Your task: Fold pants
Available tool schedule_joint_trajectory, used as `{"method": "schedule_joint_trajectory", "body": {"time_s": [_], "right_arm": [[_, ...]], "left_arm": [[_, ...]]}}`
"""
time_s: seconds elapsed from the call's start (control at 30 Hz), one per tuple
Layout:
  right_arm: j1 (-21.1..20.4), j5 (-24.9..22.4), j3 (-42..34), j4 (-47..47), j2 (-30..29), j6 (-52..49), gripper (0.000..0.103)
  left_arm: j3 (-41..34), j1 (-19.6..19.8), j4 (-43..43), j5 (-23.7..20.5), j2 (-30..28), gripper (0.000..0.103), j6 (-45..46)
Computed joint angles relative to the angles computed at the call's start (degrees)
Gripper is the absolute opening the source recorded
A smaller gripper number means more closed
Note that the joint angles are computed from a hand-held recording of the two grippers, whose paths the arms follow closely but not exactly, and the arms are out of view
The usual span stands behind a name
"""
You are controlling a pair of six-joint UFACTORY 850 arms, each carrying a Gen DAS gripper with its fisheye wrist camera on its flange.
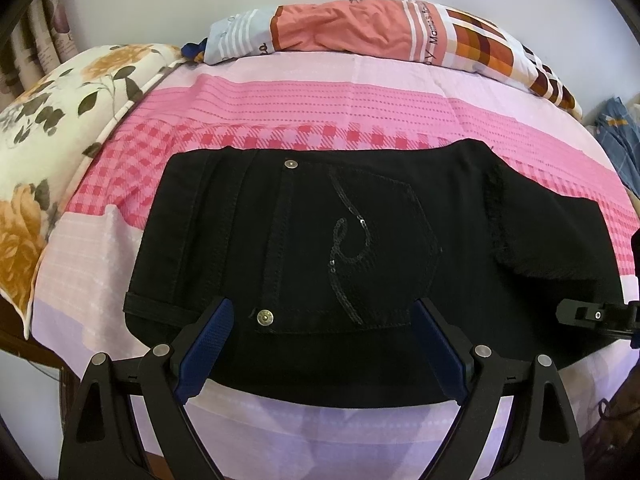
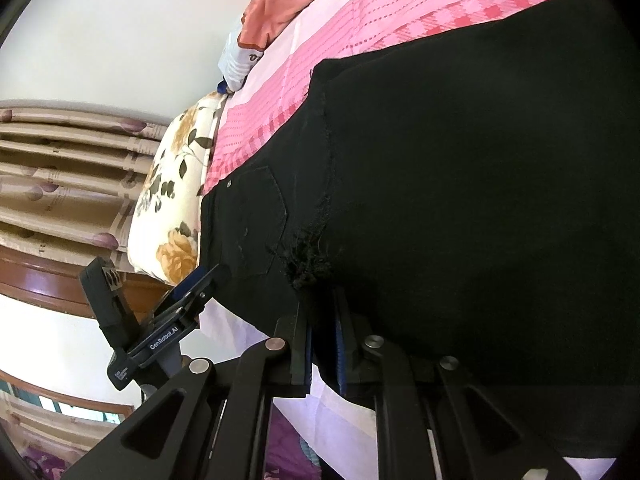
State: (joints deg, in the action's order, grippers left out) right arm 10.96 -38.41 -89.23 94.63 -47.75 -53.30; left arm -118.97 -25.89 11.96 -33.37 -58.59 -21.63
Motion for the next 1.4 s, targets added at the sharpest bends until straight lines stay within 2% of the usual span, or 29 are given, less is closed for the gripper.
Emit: {"method": "schedule_joint_trajectory", "body": {"time_s": [0.1, 0.23, 0.3, 0.4, 0.47, 0.63, 0.73, 0.87, 1.1, 1.17, 1.27, 1.4], "right_arm": [[0.2, -0.5, -0.6, -0.3, -0.3, 0.0, 0.018], [0.3, -3.4, -2.0, 0.6, -1.5, 0.1, 0.034], [0.0, -6.7, -2.3, 2.1, -2.3, -0.6, 0.035], [-1.1, -14.4, -1.9, 6.9, -3.3, -3.2, 0.035], [-2.1, -15.6, 0.8, 11.0, -1.9, -6.4, 0.036], [-5.2, -14.6, 8.8, 17.3, 3.2, -12.9, 0.039], [-5.3, -15.2, 9.7, 17.7, 3.5, -12.9, 0.039], [-3.3, -15.5, 4.6, 12.3, 0.5, -10.0, 0.039], [1.6, -6.7, -7.7, -9.3, -4.3, -0.7, 0.04], [2.0, -6.9, -9.3, -12.5, -5.1, 0.8, 0.04], [2.1, -6.0, -8.8, -13.1, -4.5, 0.6, 0.04], [2.0, -3.2, -4.7, -8.0, -1.6, -4.9, 0.043]], "left_arm": [[-0.5, -0.1, -0.1, -0.6, -0.3, 0.09, 0.3], [-0.6, -0.1, -0.1, -0.7, -0.4, 0.09, 0.3], [-0.7, -0.2, -0.1, -0.9, -0.4, 0.09, 0.3], [-0.9, -0.1, -0.2, -1.3, -0.6, 0.09, 0.6], [-0.8, -0.2, -0.1, -1.2, -0.5, 0.09, 0.6], [0.0, 0.1, -0.6, 0.1, 0.0, 0.09, 0.8], [-0.3, 0.3, -1.2, 0.0, -0.1, 0.09, 0.9], [0.1, 0.4, 0.5, 0.1, 0.2, 0.09, -1.5], [0.4, 1.7, 0.8, 0.2, 0.7, 0.09, -3.9], [1.1, 1.6, 4.1, 0.8, 1.1, 0.09, -6.6], [1.5, 1.6, 7.5, 1.0, 1.5, 0.09, -8.7], [2.2, 1.4, 12.4, 1.0, 2.0, 0.09, -11.2]]}}
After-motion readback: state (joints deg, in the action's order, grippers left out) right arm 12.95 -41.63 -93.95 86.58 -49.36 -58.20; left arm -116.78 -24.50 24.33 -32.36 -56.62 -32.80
